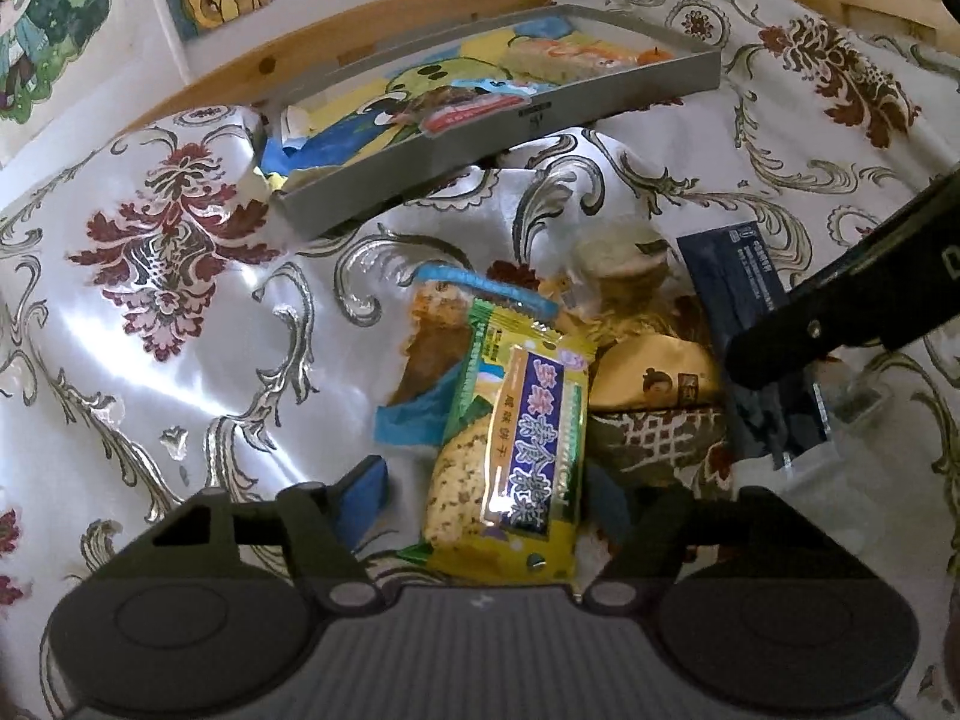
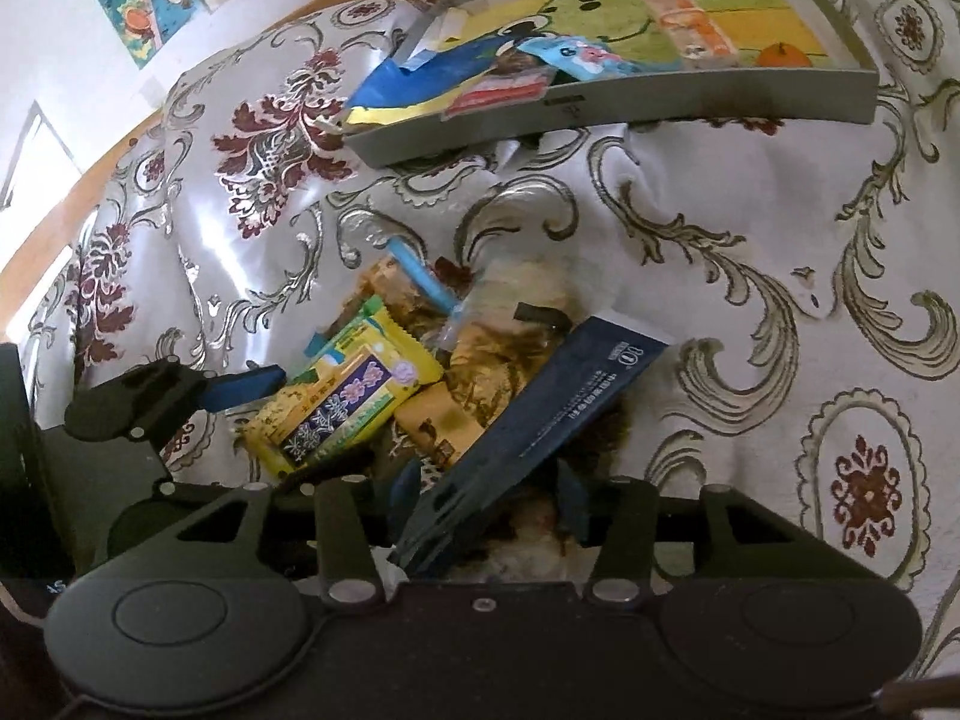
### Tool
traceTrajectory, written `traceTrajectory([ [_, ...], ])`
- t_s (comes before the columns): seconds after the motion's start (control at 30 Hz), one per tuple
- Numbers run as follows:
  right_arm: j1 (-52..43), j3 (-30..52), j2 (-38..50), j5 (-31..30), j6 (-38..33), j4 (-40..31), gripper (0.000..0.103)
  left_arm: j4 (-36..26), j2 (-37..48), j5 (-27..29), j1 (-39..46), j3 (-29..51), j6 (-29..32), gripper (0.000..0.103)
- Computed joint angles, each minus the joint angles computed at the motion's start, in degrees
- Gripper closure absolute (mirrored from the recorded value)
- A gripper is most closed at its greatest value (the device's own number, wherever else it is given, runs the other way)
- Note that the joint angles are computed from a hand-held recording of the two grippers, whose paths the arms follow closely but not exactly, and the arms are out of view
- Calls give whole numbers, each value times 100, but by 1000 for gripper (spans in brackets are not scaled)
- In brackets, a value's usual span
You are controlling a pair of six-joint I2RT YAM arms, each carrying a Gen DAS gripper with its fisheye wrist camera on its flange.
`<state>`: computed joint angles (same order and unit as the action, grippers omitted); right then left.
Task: Organize snacks
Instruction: 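Lift the dark blue box with the right gripper while the left gripper lifts the yellow packet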
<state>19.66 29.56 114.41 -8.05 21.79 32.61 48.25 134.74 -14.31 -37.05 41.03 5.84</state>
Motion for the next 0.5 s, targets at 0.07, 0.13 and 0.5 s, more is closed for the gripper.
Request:
traceTrajectory([
  [0.07,79,10,5,128,-9,-18,57,20,-9,-32,-19,-16,32,44],
  [0.13,127,7,-23,275,-85,-81,75,3,-50,-6,-27,-44,-15,50],
  [0.5,-252,-259,-311,19,-165,-16,80,-645,-503,1083,304,-101,-1111,58],
])
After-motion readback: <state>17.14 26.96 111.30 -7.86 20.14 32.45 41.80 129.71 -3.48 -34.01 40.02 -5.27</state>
